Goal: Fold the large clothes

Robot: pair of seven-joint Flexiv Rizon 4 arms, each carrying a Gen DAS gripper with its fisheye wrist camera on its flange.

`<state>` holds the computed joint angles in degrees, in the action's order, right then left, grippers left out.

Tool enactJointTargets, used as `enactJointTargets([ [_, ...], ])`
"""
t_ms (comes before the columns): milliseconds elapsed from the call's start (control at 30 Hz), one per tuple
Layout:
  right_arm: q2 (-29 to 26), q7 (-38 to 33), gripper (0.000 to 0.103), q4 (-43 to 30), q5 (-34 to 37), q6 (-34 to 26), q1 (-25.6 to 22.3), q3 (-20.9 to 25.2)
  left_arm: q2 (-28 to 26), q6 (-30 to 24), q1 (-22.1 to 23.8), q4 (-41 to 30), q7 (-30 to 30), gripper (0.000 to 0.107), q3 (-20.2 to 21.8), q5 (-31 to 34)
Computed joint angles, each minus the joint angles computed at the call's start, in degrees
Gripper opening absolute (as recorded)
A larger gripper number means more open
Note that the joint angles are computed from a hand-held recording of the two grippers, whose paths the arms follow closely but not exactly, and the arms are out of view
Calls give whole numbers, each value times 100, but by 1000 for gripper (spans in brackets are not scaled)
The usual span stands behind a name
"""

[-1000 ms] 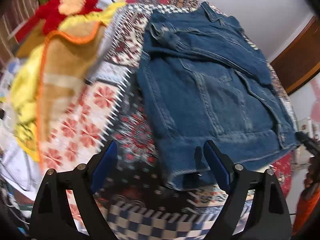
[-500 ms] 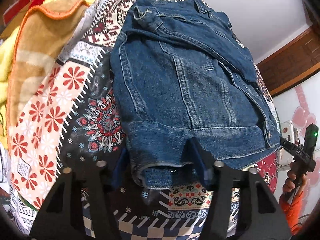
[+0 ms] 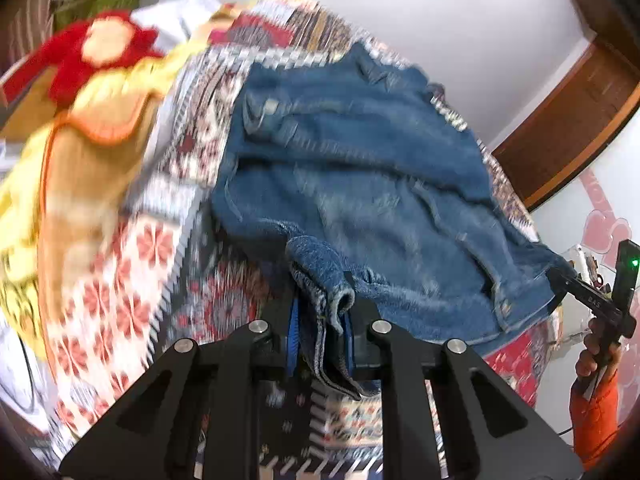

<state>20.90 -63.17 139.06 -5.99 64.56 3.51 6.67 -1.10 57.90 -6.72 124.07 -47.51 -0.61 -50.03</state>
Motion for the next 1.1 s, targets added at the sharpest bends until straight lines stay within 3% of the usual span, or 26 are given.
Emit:
enactJointTargets([
  [133, -334, -270, 12, -379, -153, 322, 0, -118, -173, 81, 15, -431, 300, 16, -93, -288],
  [300, -1013, 303, 12, -900, -1262, 944, -477, 11, -588, 502, 28, -1083, 420, 15, -275, -489],
  [400, -1428, 653, 12, -1299, -1832, 1092, -599, -60, -957, 526, 125, -1611, 171, 15, -367, -362],
  [633, -2508, 1158, 12, -2530, -2534, 1103, -416, -516, -1918, 818, 312, -2861, -840, 14, -578, 633],
  [833, -3468, 942, 12, -3705, -2249, 762, -211, -751, -2728, 606, 487, -4056, -1446, 14, -710, 1299],
  [1100, -4850, 421, 12, -5414, -1545, -71, -102, -871, -4225, -388, 458, -6205, -2754, 14, -560, 2279],
])
